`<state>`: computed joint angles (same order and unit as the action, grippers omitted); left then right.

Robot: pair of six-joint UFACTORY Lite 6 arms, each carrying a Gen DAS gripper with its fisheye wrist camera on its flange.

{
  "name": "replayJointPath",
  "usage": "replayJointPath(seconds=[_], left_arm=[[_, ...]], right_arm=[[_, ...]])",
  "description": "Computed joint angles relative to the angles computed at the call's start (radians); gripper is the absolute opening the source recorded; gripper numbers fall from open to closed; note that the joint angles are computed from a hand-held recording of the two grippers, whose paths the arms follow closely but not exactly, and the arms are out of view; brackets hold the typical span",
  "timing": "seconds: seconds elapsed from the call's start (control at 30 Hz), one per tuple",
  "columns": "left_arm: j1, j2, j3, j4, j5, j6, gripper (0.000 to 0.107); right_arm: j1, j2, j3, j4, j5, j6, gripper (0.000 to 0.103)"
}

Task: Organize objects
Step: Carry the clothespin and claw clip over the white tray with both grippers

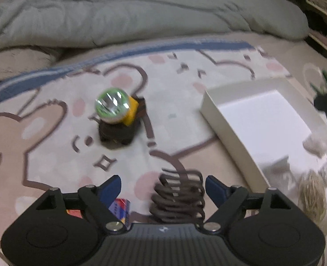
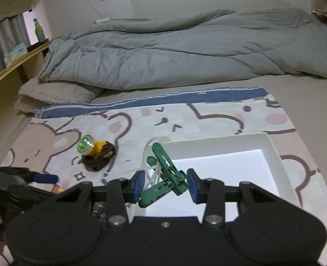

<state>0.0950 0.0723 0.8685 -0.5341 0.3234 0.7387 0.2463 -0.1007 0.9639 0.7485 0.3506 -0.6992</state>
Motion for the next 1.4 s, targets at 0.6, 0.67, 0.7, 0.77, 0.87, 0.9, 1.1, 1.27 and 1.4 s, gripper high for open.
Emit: replayJointPath(seconds=[0.6, 0.67, 0.7, 0.77, 0.87, 0.9, 1.1, 1.27, 1.4], left_arm=[[-0.099, 0.141, 0.028, 0.227, -0.028, -0.175, 0.065], [-0.109, 0.126, 0.019, 0.265, -0.032, -0.212, 0.065], [-0.110, 0.117, 0.018, 0.286, -0.032, -0.243, 0.065], [-0.104, 0.081, 0.012, 0.284, -0.037, -0.260, 0.065], [-0.093, 0.014, 0.014, 0.272, -0.025, -0.277, 0.065], [-0.089, -0.007, 0.016, 0.264, -0.020, -0.277, 0.065], [-0.079, -0.145, 0.028, 0.236, 0.003, -0.281, 0.065], [-0.070, -0.237, 0.039, 0.184, 0.007, -0.274, 0.065], [-0.086, -0.283, 0.028, 0.246, -0.025, -0.364, 0.065]], right_arm=[[0.101, 0.076, 0.057, -0.008, -0.018, 0.030, 0.042], [0.102, 0.079, 0.058, -0.017, -0.021, 0.039, 0.042], [0.102, 0.081, 0.058, -0.025, -0.024, 0.047, 0.042], [0.100, 0.081, 0.058, -0.026, -0.025, 0.050, 0.042], [0.098, 0.070, 0.057, -0.023, -0.025, 0.051, 0.042], [0.097, 0.065, 0.057, -0.023, -0.024, 0.053, 0.042], [0.112, 0.023, 0.064, -0.058, -0.032, 0.094, 0.042], [0.134, -0.013, 0.076, -0.152, -0.038, 0.181, 0.042], [0.147, -0.042, 0.078, -0.245, -0.050, 0.258, 0.042]])
